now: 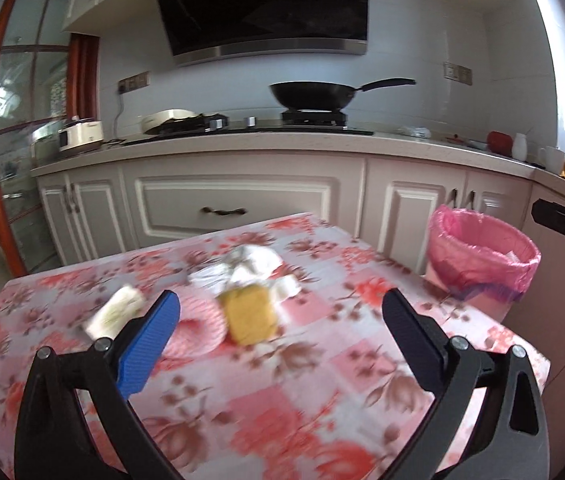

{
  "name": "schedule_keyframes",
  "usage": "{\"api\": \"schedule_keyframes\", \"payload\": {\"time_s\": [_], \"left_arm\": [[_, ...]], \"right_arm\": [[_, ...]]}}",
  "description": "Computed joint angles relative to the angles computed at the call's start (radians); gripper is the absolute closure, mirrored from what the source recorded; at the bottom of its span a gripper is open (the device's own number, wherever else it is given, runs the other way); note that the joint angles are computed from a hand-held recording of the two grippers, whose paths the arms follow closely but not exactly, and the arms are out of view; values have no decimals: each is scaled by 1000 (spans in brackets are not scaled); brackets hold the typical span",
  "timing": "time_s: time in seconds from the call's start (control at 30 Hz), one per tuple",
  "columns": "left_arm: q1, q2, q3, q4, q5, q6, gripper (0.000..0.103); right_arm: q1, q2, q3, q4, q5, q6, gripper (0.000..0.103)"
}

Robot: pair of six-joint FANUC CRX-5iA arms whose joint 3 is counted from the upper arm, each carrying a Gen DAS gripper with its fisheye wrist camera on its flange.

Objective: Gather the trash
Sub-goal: 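Move both tools back to the table toward the sponge and foam net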

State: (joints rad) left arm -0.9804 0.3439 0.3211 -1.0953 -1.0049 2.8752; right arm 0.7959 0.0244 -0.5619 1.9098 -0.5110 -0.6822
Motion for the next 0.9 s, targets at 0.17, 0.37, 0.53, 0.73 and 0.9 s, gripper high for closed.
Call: {"api": "schedule_keyframes", "payload": {"time_s": [0.17, 0.37, 0.53, 0.73, 0.9], "left_arm": [[-19, -88, -130, -28, -63, 119, 5], [-9, -166, -241, -17, -118, 185, 5], [10, -197, -287, -17, -175, 212, 5], [41, -202, -303, -5, -199, 242, 5], [61, -189, -297, -4, -201, 223, 5]], "right_arm": [[56, 72, 62, -38, 47, 59, 27], [96, 161, 135, -91, 107, 95, 26], [108, 240, 207, -137, 160, 157, 25], [128, 355, 332, -287, 191, 325, 25], [162, 457, 468, -516, 191, 552, 26]]}}
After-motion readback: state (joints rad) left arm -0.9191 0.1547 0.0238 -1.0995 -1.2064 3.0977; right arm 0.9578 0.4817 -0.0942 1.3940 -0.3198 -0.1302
